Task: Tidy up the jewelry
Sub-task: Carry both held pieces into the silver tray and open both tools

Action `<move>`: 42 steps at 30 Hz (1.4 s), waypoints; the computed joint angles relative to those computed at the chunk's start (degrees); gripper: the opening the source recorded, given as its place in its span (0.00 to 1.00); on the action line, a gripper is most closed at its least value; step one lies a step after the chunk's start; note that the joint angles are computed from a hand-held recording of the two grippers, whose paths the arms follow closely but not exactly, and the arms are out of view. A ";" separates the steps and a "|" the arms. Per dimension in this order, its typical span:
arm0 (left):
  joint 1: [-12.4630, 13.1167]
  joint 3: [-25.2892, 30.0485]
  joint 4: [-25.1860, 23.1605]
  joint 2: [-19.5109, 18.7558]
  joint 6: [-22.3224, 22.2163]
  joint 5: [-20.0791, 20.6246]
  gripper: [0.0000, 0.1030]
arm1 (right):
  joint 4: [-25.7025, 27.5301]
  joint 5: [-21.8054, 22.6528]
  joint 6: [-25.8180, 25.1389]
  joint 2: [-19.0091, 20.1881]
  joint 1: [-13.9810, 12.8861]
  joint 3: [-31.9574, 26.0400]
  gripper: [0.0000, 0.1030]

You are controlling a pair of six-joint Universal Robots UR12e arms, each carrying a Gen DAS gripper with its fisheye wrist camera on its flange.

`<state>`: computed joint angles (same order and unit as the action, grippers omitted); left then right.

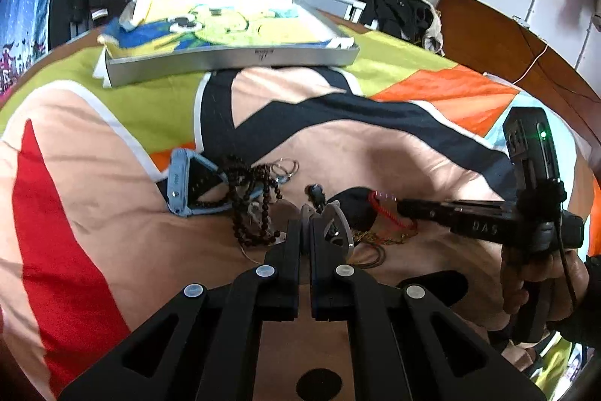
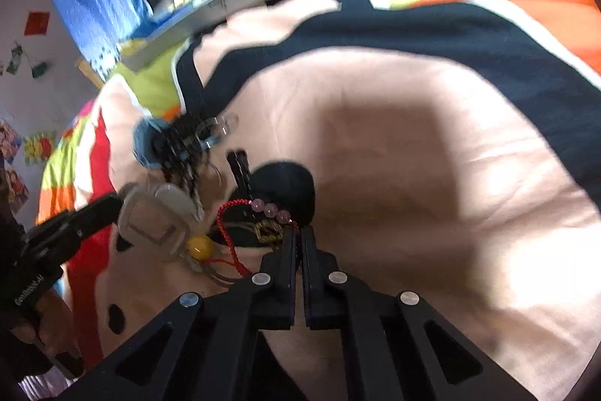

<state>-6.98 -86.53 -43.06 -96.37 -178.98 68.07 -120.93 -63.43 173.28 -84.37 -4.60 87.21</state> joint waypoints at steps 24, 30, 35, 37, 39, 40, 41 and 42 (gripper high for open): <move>1.78 22.78 3.02 -13.27 -12.02 15.83 0.02 | -18.15 5.21 13.67 15.49 4.21 -21.98 0.03; 3.10 25.97 0.43 -16.43 -12.69 17.81 0.02 | -18.38 2.82 16.93 20.62 6.25 -26.91 0.03; 4.09 25.56 -1.59 -16.85 -13.06 16.84 0.02 | -17.31 -3.36 13.88 22.82 8.48 -28.69 0.03; 4.57 24.94 -2.27 -16.67 -13.04 15.68 0.02 | -17.02 -4.66 12.63 22.86 9.09 -28.32 0.03; 5.00 24.20 -2.39 -16.43 -13.40 14.83 0.02 | -16.72 -5.52 10.93 22.95 9.58 -28.10 0.04; 5.06 23.95 -2.16 -16.29 -13.36 14.56 0.02 | -16.56 -6.52 9.68 23.02 9.97 -28.09 0.05; 5.14 24.04 -2.37 -16.28 -13.14 14.39 0.02 | -16.62 -7.11 8.79 23.01 10.23 -27.99 0.06; 5.20 24.06 -2.66 -16.22 -12.88 14.66 0.02 | -16.79 -7.48 8.07 22.89 10.43 -27.71 0.06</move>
<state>-1.78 -62.48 -45.72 -112.60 -191.86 82.73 -137.72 -70.91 181.35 -61.48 5.83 59.50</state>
